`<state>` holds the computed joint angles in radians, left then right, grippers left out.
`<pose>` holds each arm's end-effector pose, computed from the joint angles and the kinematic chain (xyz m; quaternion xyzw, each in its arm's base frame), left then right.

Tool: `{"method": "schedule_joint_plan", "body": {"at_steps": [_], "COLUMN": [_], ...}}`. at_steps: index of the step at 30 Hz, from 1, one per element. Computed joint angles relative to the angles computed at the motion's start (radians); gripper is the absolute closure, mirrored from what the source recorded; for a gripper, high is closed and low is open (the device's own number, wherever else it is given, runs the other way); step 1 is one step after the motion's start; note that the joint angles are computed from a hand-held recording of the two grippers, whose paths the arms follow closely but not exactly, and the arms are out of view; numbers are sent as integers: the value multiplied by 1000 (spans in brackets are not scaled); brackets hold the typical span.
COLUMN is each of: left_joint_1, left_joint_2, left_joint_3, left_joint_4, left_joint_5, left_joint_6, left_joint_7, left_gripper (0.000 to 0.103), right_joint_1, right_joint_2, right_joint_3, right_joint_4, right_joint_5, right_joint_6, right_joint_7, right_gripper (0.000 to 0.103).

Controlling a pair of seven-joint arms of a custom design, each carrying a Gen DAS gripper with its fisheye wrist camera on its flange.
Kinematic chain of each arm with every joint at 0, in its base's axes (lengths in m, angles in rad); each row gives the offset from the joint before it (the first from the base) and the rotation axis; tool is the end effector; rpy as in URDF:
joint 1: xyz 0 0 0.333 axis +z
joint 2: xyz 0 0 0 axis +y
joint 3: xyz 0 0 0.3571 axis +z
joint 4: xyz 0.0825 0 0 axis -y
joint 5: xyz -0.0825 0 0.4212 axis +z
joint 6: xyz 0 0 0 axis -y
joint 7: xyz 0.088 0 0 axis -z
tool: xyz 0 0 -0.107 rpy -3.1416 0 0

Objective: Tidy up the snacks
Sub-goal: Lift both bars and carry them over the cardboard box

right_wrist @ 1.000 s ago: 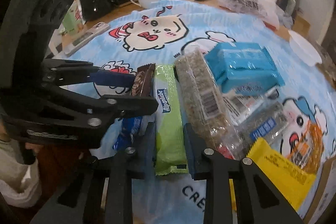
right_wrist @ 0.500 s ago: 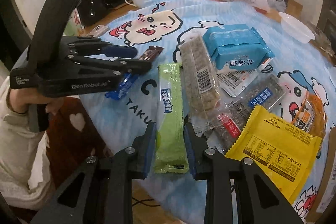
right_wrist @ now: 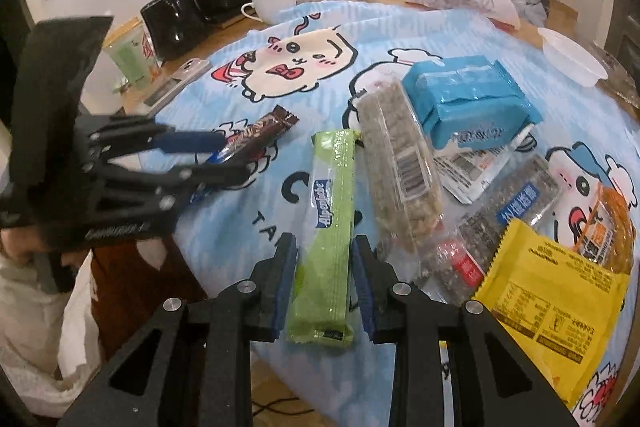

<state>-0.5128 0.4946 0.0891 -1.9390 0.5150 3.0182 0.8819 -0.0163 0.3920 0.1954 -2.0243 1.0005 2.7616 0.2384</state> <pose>0.6238 -0.3279 0.2946 -0.5845 0.7537 -0.2404 0.1804 0.6550 0.0761 0.2892 -0.8381 0.4440 -0.0786 0.3070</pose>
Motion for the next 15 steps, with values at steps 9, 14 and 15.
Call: {"method": "schedule_joint_plan", "body": {"at_steps": [9, 14, 15], "left_joint_1": [-45, -116, -153], "left_joint_2": [17, -14, -21], "left_joint_3": [68, 150, 191], "left_joint_4": [12, 10, 16], "left_joint_5": [8, 58, 85], "left_joint_6": [33, 61, 61], "left_joint_7": [-74, -119, -145], "left_gripper": [87, 87, 87], "right_joint_1": [-15, -60, -66], "right_joint_2": [21, -38, -57], "right_joint_3": [64, 87, 87], "right_joint_4": [2, -9, -14], "right_joint_5": [76, 230, 275], "right_joint_6": [129, 63, 51], "right_joint_7": [-106, -248, -288], "right_gripper": [81, 81, 81]}}
